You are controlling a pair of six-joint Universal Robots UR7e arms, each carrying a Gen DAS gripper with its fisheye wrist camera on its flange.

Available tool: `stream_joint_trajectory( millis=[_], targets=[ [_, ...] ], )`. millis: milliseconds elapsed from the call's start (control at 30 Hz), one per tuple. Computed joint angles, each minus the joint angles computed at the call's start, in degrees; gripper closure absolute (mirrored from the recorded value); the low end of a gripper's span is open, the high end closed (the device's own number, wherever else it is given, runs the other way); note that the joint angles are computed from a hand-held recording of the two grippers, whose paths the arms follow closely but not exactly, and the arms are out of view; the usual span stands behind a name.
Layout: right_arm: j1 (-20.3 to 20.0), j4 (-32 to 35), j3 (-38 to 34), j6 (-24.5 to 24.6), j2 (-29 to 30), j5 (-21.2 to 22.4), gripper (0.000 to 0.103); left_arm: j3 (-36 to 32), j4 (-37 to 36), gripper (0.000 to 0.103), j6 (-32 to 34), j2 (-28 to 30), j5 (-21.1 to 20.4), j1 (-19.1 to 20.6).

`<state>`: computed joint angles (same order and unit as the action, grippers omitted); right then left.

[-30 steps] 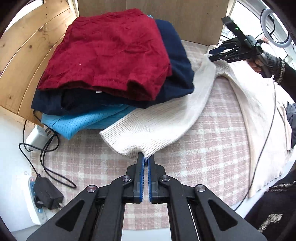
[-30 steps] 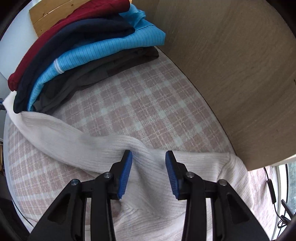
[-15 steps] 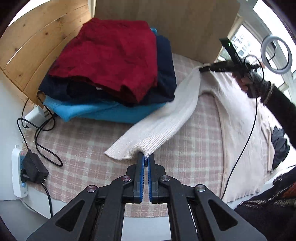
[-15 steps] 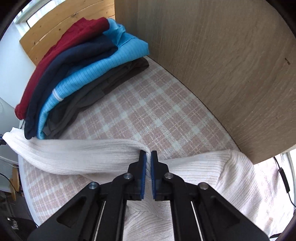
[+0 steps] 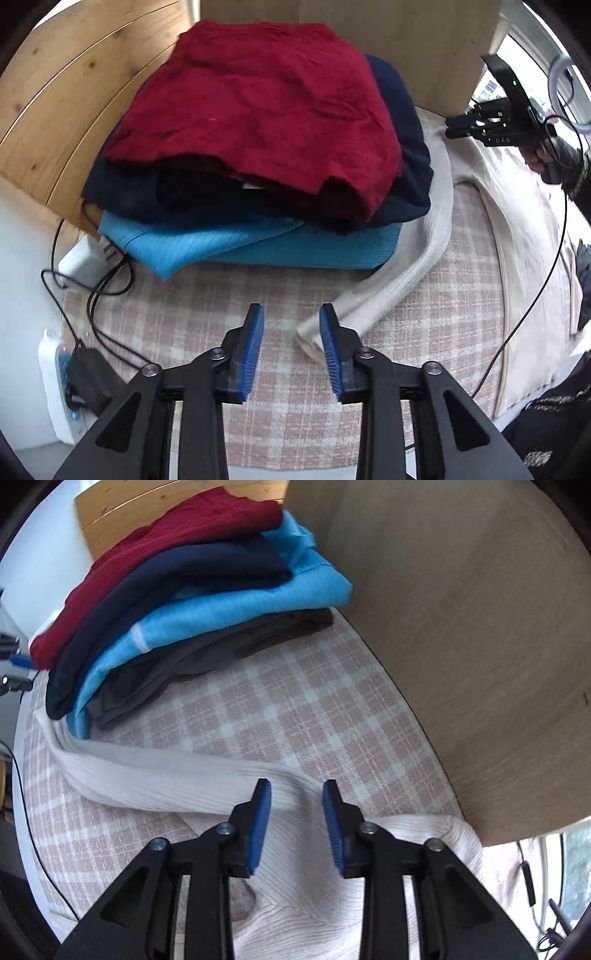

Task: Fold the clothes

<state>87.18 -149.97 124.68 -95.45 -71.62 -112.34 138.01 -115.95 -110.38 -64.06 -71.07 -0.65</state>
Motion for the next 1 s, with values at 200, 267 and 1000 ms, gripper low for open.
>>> stream_joint_trajectory(
  millis=[200,267,1000],
  targets=[
    [0.14,-10.15,0.69,-2.42,5.03,-6.69,0.099,-0.71,-8.86,0.069,10.41,5.79,-1.15,4.11],
    [-0.05,-7.92,-0.5,-1.37,4.51,-6.14,0.099,-1.91,-8.94,0.069,12.38,7.49,-1.57,4.03],
    [1.19,2.01,-3.27,-2.76,2.75,-4.27,0.093,0.2,3.69,0.099,-7.32,-7.28,3.16,-4.64]
  ],
)
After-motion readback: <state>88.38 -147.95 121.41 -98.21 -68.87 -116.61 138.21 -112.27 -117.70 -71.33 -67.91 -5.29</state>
